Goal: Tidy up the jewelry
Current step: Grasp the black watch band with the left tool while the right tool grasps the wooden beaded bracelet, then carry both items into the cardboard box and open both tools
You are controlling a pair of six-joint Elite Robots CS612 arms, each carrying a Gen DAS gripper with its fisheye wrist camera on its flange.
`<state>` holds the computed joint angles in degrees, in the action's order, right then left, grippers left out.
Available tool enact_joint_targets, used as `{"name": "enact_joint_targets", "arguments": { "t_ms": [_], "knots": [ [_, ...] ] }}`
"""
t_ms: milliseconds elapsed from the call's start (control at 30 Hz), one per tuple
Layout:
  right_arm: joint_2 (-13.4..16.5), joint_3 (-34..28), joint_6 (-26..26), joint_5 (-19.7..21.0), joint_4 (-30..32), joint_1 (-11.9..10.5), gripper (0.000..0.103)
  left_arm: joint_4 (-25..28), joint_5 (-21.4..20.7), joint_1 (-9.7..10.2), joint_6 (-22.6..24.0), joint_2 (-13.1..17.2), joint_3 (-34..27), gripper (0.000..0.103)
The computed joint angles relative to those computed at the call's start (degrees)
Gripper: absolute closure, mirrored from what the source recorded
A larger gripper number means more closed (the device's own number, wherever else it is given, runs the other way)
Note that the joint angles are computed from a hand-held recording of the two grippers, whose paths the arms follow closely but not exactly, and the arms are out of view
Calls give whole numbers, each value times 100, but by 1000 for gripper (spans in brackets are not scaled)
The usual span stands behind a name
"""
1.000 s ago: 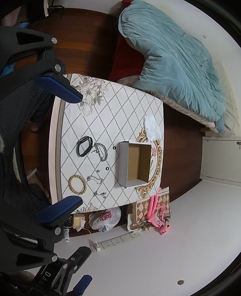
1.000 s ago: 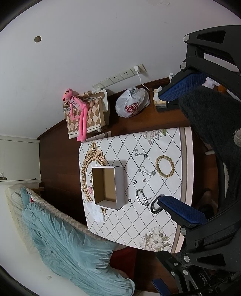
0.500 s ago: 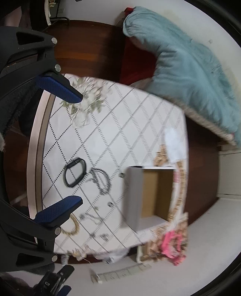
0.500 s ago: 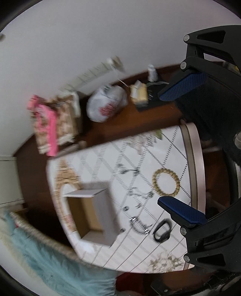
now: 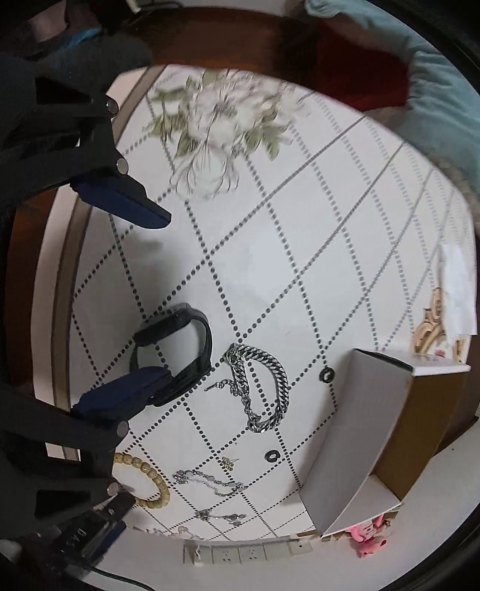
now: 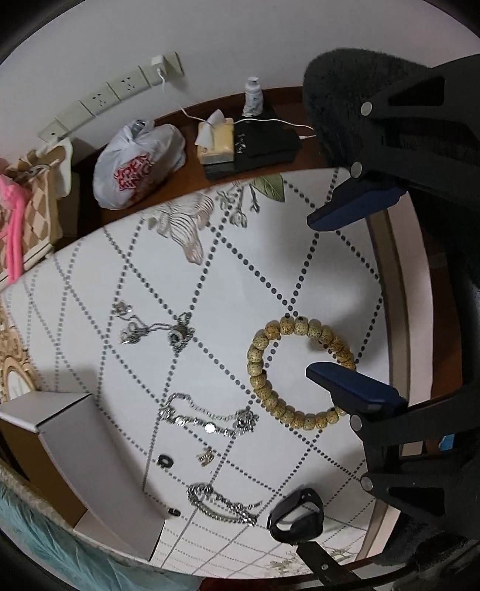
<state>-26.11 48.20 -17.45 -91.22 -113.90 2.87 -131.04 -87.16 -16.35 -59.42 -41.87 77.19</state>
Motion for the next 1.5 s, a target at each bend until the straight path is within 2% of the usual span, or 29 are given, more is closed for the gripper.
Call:
{"name": "enact_joint_targets", "arguments": {
  "t_ms": [33,100,167,200,333,433,567,667,700,867,1100,1200,1367,1467,1500],
  "knots": [
    [3,-11,-2,0,24,3,30,-87,-45,7,6,21,13,29],
    [26,-15,-35,-23,5,14,34,-145,-141,18,51,76,-3,43],
    [74,-87,-25,-43,112,26,40,-230,-282,37,139,131,-15,75],
    [32,15,-65,-76,-45,36,41,-270,-309,35,209,149,-6,81],
    [-65,218,-120,-56,-313,56,48,-224,72,-45,560,144,30,92],
    [-126,351,-190,-10,-517,67,56,-236,229,-77,690,128,67,93],
    [-232,558,-338,21,-778,114,82,-301,325,-90,737,129,113,93],
    [-253,643,-467,2,-941,140,93,-324,419,-117,760,143,132,93],
    [-256,655,-478,5,-968,143,93,-205,425,-113,770,220,-51,93],
    [-250,536,-385,371,-694,66,94,-233,512,-109,846,123,-46,93],
    [-392,354,-569,1210,-529,-18,94,-852,663,-95,997,-274,226,93],
    [-415,161,-738,1587,-434,-15,94,-1070,780,-89,1123,-338,110,93],
    [-267,-477,-912,2145,-286,35,94,-1171,738,76,1468,-137,-490,93],
    [-11,-1111,-926,2327,-110,100,94,-1139,692,182,1626,61,-875,93],
    [161,-1474,-922,2401,20,128,94,-1096,650,231,1682,145,-1015,93]
  ]
}}
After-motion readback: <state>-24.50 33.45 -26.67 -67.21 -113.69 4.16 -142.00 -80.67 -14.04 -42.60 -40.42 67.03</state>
